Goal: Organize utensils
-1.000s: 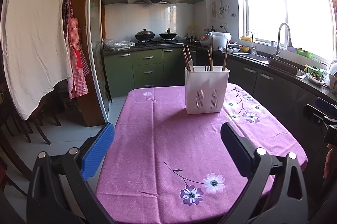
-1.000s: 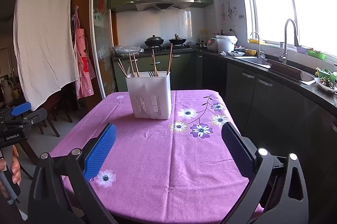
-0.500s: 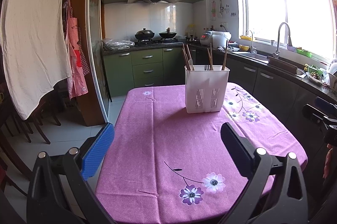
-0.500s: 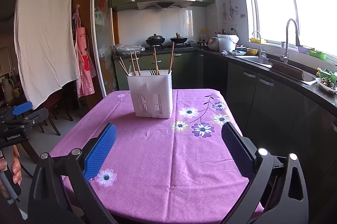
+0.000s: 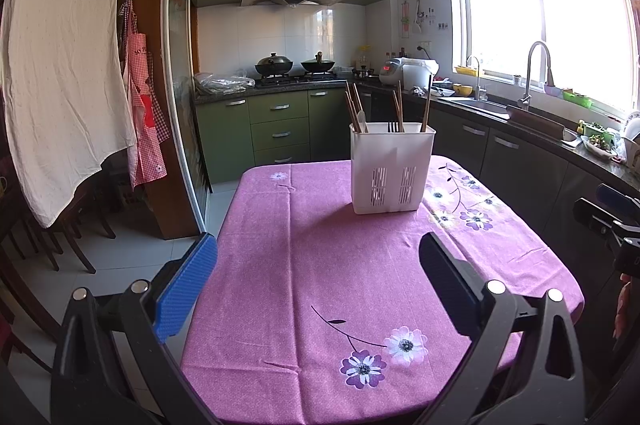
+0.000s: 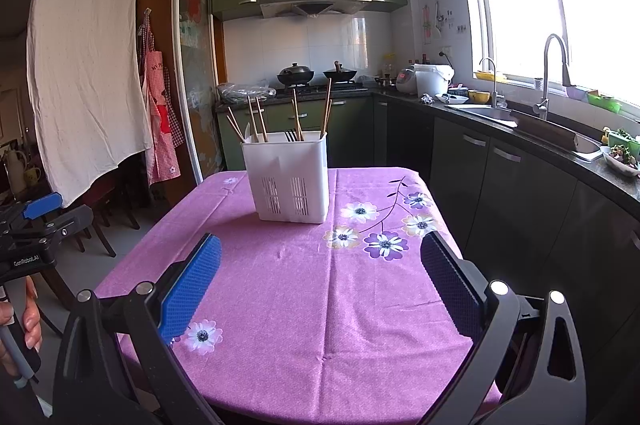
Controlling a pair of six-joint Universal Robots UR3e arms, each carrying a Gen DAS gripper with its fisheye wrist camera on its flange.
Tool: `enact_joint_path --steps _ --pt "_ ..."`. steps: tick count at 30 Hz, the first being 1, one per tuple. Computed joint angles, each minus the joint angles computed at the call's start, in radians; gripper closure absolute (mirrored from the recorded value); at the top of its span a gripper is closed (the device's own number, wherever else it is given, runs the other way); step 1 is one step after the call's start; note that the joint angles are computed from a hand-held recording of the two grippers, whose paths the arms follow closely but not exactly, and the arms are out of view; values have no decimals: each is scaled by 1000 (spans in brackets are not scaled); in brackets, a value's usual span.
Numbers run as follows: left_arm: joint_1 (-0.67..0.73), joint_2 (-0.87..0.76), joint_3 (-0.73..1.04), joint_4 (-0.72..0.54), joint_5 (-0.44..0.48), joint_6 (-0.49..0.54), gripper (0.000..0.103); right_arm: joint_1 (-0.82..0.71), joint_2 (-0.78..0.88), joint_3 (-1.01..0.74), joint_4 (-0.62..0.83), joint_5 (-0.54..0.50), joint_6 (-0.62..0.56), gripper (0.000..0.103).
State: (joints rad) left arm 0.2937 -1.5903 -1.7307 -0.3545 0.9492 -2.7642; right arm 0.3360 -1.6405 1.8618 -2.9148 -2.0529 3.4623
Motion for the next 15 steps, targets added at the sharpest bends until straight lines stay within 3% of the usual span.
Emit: enact_joint_path --steps 15 --pt "-3 0 -2 6 -4 -8 7 7 24 -13 3 6 5 5"
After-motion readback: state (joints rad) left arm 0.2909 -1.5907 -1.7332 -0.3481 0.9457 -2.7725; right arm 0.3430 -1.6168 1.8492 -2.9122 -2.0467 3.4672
